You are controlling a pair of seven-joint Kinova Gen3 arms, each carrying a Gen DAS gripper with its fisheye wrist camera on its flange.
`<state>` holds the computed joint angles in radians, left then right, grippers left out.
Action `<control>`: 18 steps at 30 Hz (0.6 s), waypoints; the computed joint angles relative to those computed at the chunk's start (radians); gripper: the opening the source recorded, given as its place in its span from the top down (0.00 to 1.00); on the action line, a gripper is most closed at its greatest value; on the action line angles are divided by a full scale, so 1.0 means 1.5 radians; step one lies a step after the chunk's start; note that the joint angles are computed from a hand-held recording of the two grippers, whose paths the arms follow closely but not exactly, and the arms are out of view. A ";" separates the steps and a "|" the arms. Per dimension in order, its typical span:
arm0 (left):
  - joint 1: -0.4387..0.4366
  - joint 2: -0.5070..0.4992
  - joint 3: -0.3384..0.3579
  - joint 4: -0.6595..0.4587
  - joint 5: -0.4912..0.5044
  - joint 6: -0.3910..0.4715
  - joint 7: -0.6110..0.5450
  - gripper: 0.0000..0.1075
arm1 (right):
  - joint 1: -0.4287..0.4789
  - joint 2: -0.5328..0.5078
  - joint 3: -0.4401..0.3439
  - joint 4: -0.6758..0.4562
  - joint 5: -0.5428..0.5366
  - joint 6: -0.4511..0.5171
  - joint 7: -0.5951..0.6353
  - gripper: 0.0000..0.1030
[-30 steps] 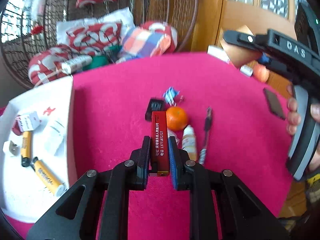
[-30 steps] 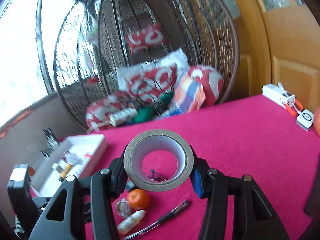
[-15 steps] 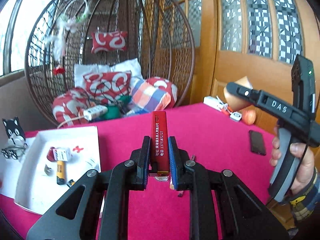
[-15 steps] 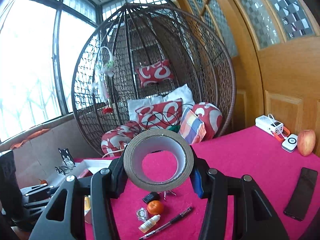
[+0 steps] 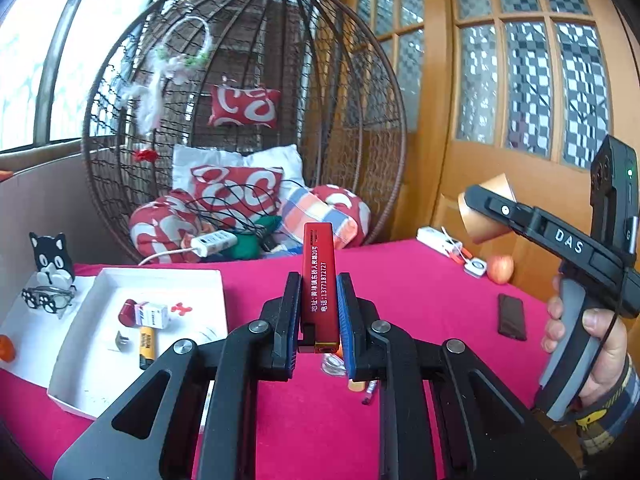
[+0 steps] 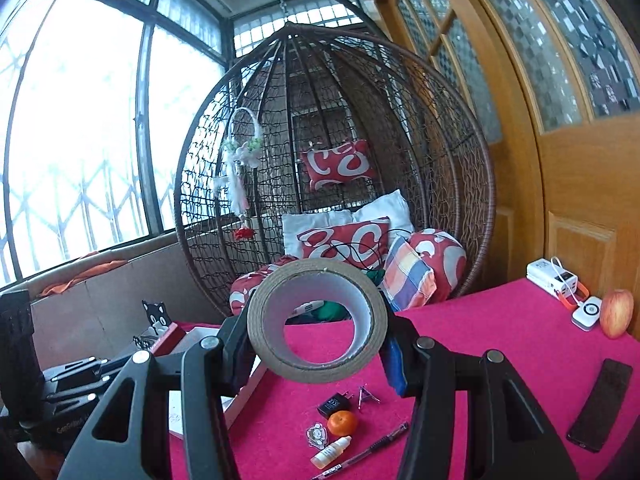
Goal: Organize rigid objects
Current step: 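Carry the red lighter and tape roll over the white tray with both tools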
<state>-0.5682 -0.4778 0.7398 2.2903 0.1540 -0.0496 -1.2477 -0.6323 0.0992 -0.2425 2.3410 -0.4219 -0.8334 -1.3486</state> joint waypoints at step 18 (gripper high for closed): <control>0.060 -0.013 -0.150 0.066 0.017 -0.032 -0.039 0.85 | -0.061 0.064 0.008 -0.123 -0.056 0.087 0.119 0.49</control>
<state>-0.4777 -0.4969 0.5154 2.3888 0.1796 -0.0977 -1.3060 -0.7244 0.1947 -0.2298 2.1559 -0.5061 -0.7033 -1.1699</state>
